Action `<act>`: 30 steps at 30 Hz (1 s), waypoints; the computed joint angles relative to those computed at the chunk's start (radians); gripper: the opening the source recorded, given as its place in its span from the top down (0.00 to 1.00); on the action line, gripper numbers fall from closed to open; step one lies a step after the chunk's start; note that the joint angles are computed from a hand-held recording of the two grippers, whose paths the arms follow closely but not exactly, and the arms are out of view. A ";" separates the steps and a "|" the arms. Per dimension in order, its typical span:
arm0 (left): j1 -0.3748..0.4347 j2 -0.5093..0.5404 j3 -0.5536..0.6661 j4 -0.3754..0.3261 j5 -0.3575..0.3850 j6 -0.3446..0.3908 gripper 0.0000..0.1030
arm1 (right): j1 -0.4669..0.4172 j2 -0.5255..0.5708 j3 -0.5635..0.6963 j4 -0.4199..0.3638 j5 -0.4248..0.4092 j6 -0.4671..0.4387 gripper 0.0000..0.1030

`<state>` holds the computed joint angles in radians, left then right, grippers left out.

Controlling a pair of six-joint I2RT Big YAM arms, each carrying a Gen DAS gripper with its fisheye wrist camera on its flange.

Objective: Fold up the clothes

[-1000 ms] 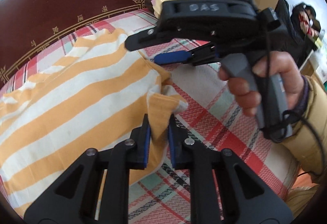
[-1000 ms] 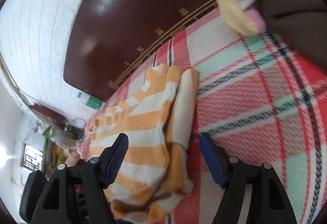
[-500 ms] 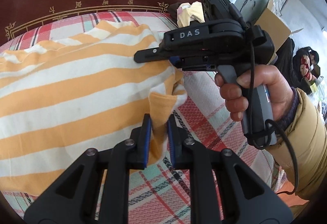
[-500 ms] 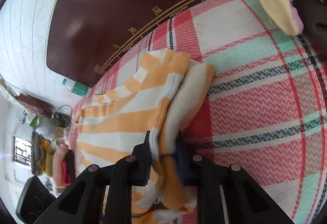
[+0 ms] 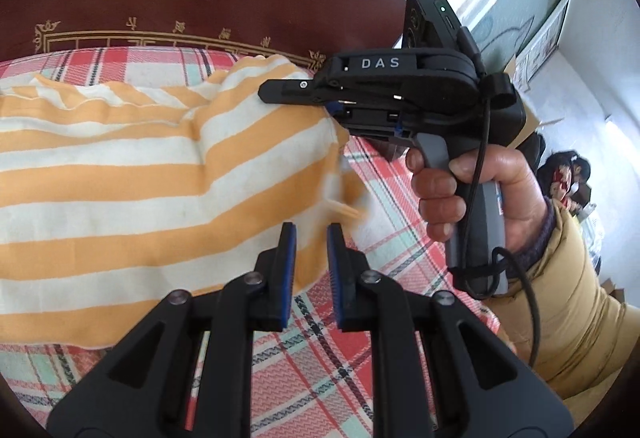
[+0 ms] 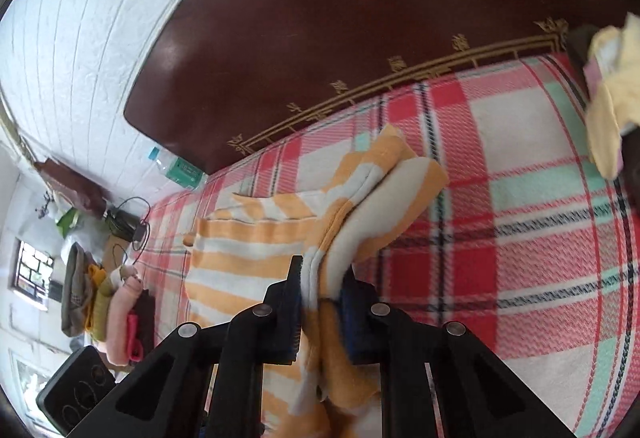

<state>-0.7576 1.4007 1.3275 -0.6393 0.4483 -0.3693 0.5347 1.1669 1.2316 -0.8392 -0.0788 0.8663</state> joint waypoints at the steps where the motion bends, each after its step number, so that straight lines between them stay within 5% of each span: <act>1: 0.010 -0.010 -0.008 0.011 0.009 -0.011 0.83 | 0.010 0.014 0.021 -0.008 0.007 -0.003 0.86; 12: 0.123 -0.138 -0.124 0.067 0.014 -0.046 0.83 | 0.108 0.170 0.235 -0.058 0.053 -0.015 0.87; 30: 0.339 -0.266 -0.271 0.044 0.025 -0.068 0.83 | 0.220 0.544 0.583 -0.104 0.055 0.078 0.87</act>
